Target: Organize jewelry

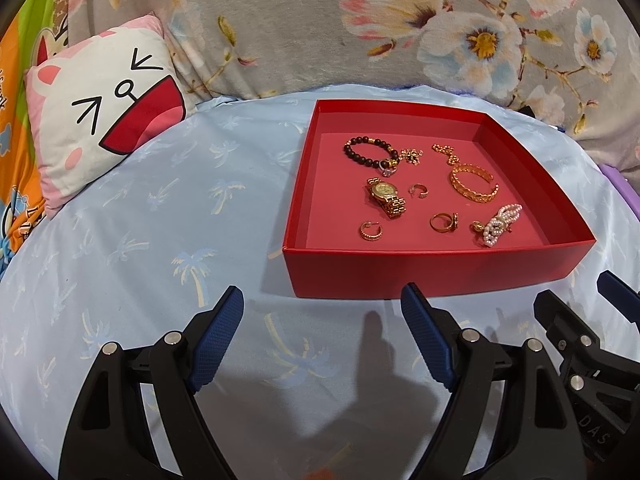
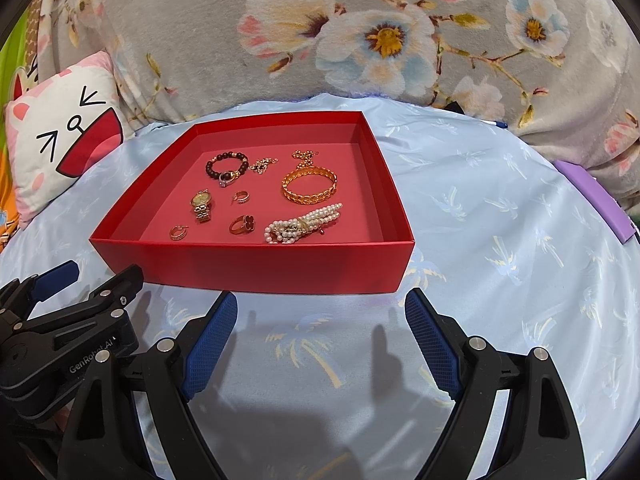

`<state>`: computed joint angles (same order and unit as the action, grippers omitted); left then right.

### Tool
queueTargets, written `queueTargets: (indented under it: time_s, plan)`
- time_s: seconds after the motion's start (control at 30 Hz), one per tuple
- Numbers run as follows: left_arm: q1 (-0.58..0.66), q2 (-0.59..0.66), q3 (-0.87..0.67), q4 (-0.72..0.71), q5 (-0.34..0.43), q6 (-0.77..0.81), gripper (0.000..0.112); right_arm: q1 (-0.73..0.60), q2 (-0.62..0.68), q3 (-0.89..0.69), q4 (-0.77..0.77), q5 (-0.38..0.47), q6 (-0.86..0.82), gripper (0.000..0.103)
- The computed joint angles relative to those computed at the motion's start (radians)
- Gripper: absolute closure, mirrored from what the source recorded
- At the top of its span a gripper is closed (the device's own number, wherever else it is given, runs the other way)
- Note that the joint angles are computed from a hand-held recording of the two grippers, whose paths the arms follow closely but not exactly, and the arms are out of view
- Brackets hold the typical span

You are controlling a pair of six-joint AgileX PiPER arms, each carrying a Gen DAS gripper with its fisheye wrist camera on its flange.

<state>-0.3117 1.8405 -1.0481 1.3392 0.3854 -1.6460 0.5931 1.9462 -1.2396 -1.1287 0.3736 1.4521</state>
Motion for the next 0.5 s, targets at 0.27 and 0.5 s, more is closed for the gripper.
queueTargets:
  time_s: [0.27,0.5]
  plan:
    - [-0.017,0.002,-0.002,0.028,0.012,-0.01,0.034,0.001,0.003,-0.003,-0.013,0.002,0.007,0.018]
    - [-0.03,0.004,-0.005,0.036,0.044,-0.014,0.034,0.001,0.002,0.001,-0.023,0.001,0.017,0.018]
